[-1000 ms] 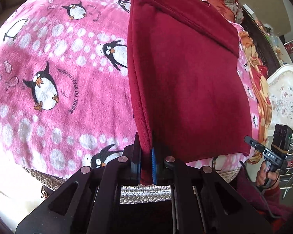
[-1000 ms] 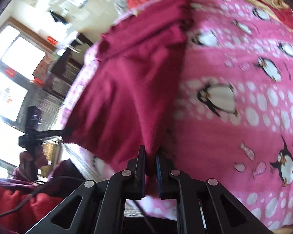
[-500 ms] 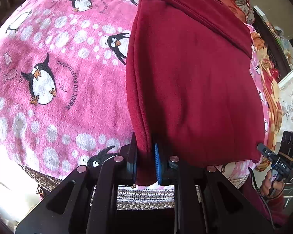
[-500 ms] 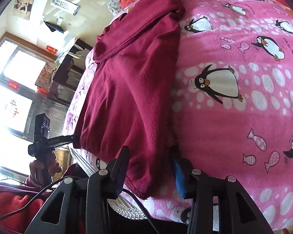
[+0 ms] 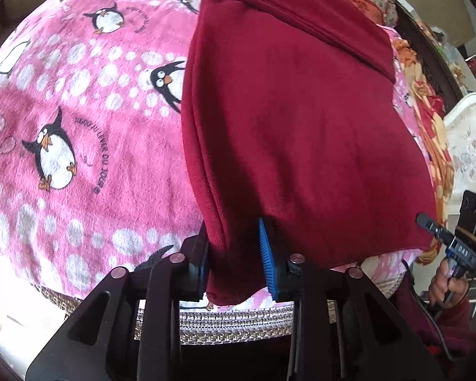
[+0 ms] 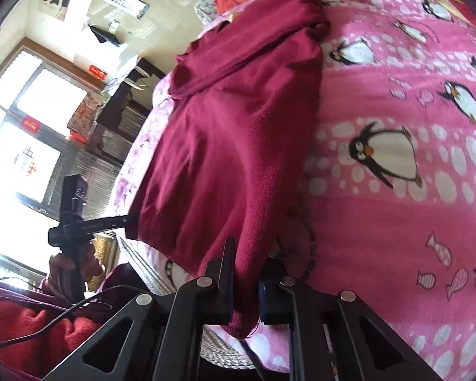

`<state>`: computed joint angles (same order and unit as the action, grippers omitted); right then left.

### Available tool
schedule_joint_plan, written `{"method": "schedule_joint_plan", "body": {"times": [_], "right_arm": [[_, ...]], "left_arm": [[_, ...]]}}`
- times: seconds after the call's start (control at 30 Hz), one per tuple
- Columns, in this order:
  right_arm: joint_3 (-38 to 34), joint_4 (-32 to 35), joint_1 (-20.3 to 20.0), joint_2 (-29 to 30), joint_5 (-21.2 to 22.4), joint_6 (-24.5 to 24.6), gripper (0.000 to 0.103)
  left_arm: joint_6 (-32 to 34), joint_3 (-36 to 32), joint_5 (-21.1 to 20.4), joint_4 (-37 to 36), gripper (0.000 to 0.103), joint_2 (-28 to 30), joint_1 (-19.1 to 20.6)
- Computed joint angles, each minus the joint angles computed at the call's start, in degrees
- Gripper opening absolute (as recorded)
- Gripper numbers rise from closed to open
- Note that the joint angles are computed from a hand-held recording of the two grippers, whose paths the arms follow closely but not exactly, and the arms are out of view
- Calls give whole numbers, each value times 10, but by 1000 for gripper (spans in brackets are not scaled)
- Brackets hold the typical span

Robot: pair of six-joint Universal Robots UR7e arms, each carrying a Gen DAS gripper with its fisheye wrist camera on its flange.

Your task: Fold small clothes

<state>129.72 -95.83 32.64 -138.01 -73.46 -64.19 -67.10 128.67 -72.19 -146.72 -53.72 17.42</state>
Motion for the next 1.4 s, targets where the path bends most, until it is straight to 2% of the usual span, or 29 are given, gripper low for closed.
{"method": "schedule_joint_plan", "body": {"times": [0.13,0.33,0.4,0.53,0.73,0.87,1.0,1.13,1.23,1.27,1.3,1.33,1.4], "right_arm": [[-19,13,20,6,30,3,9],[-56,40,45,43,97,29,9],[-63,25,65,62,108,52,9],[-82,-46,129,111,115,110,9],[-124,-177,214,195,127,189,9],[-165,-274,265,271,108,254,9],[-218,-327,295,345,81,307,9],[-279,-374,318,428,38,366,9],[-320,-374,324,476,11,407,10],[-335,-377,330,493,-14,420,12],[-351,-369,335,505,-29,422,22],[-359,-366,337,511,-34,420,33],[-370,-367,334,513,-16,417,41]], "left_arm": [[13,2,-8,-17,9,-9,14],[37,-4,12,-53,8,-28,25],[51,-14,26,-64,8,-31,35],[97,-52,59,-71,7,-24,60],[209,-143,119,-93,7,15,100],[277,-222,145,-105,7,56,135],[330,-312,169,-86,7,109,165],[340,-383,168,-61,7,153,201],[335,-418,165,-39,7,174,223],[333,-427,160,-33,8,178,229],[331,-435,151,-26,9,180,236],[328,-442,144,-18,11,182,240],[329,-450,129,-6,23,182,244]]}}
